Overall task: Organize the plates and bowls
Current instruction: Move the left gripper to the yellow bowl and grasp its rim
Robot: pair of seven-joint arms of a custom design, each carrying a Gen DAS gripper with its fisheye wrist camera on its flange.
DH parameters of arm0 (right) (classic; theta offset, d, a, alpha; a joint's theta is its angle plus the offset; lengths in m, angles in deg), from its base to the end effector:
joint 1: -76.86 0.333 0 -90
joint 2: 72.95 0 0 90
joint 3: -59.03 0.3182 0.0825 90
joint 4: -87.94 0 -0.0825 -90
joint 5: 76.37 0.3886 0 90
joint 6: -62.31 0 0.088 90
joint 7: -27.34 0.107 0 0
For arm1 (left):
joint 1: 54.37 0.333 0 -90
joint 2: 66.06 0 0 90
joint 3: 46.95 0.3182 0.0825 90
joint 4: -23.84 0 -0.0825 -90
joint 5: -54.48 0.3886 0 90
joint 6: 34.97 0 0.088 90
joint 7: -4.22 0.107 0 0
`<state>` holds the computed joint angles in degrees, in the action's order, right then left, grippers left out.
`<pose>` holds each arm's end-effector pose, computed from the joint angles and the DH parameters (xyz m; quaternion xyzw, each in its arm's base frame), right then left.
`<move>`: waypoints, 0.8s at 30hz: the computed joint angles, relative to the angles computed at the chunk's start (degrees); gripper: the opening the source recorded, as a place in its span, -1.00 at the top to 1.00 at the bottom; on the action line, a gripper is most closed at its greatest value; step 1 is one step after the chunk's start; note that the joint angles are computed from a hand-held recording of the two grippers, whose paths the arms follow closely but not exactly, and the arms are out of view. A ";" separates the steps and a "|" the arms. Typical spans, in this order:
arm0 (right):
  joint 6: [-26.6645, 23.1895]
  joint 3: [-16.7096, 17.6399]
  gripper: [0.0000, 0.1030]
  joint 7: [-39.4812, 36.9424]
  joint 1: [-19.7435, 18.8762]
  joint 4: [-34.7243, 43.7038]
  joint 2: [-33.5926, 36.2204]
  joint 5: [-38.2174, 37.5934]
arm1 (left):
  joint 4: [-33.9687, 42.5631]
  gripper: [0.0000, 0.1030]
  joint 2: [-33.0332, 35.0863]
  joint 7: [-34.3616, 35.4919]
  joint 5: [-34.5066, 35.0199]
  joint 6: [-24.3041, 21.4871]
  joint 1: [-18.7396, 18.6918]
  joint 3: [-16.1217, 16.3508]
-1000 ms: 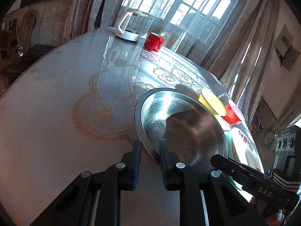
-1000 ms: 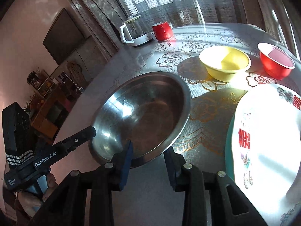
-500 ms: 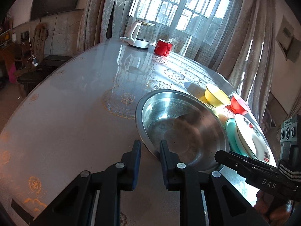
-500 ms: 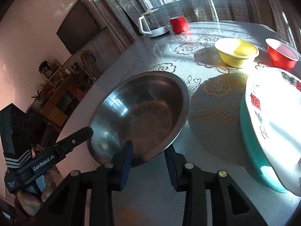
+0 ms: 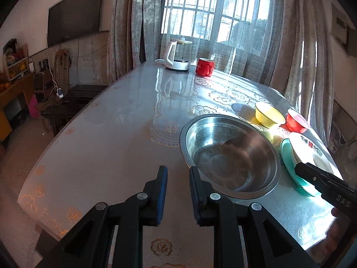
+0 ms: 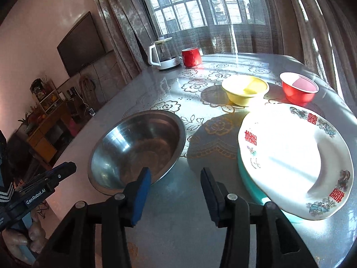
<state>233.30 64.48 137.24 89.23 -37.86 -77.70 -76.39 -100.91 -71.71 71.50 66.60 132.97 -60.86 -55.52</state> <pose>0.5422 0.1757 0.5255 -0.6305 0.6514 -0.1893 0.3772 0.5448 -0.1631 0.5346 -0.6237 0.6618 -0.3375 0.2428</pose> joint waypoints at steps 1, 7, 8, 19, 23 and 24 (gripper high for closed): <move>-0.06 -0.14 0.03 -0.17 -0.04 -0.33 -0.43 0.15 | -0.06 0.60 -0.20 -0.65 1.18 0.32 0.26 -0.26; -1.44 -2.79 0.00 -11.35 2.52 -1.61 -2.50 13.42 | 0.86 0.60 -0.24 1.99 -0.31 1.10 -0.92 -0.29; -1.01 -3.04 0.00 -12.65 2.72 -2.06 -2.86 15.34 | 1.26 0.60 -0.03 2.55 -0.68 0.92 -1.18 -0.31; -2.90 -5.01 0.39 -20.03 0.51 -0.44 -4.30 27.88 | 15.81 0.60 8.15 15.11 -11.67 -7.79 -4.34 -2.67; -5.46 -6.22 0.43 -19.07 -1.34 3.73 -2.16 28.98 | 25.36 0.60 14.26 21.06 -18.30 -12.84 -4.01 -5.31; -6.45 -6.16 0.43 -17.48 -2.25 5.01 -1.31 27.81 | 28.28 0.60 16.16 21.44 -18.80 -14.60 -4.05 -5.78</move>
<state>226.85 58.32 119.76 86.98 -32.85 -79.01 -48.58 -72.64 -55.54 92.94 47.80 118.36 -64.90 -61.30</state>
